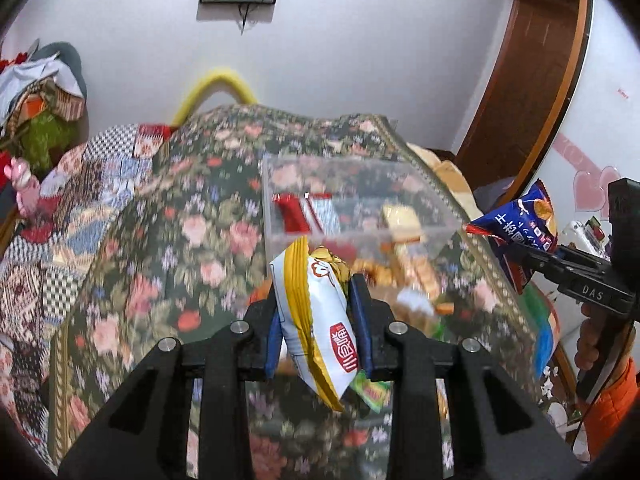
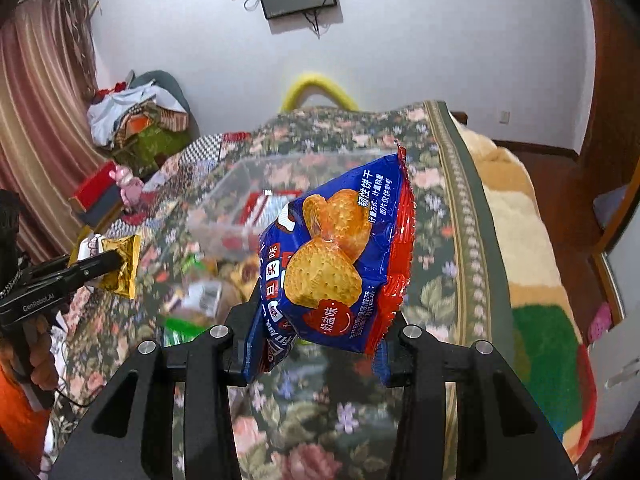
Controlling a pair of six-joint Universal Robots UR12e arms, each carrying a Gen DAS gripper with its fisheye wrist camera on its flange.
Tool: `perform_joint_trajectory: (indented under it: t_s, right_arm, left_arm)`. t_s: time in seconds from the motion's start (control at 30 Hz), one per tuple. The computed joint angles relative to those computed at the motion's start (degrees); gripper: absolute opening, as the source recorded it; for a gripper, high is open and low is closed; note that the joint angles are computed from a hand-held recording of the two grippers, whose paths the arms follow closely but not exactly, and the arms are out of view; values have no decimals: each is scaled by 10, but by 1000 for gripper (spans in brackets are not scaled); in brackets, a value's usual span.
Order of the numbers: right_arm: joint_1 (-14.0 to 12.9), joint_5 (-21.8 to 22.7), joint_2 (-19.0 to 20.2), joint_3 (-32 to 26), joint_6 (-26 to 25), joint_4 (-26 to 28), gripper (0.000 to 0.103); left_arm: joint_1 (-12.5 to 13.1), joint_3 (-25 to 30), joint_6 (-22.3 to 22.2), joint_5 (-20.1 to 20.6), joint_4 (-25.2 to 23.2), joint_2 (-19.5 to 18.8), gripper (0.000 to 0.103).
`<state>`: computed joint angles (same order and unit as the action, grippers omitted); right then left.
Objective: Organize snacks
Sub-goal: 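Lower both held bags into the clear box and open both tools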
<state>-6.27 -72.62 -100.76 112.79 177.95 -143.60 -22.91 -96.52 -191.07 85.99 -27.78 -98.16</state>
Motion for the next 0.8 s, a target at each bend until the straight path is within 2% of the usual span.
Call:
perform_joint_trajectory:
  t_s: [0.43, 0.8]
  right_arm:
    - [18, 3, 52, -38, 7, -39, 40]
    - [35, -12, 111, -85, 3, -20, 40]
  left_arm:
    - [-1, 81, 13, 7, 1, -63, 31]
    - [0, 152, 25, 7, -29, -121, 31]
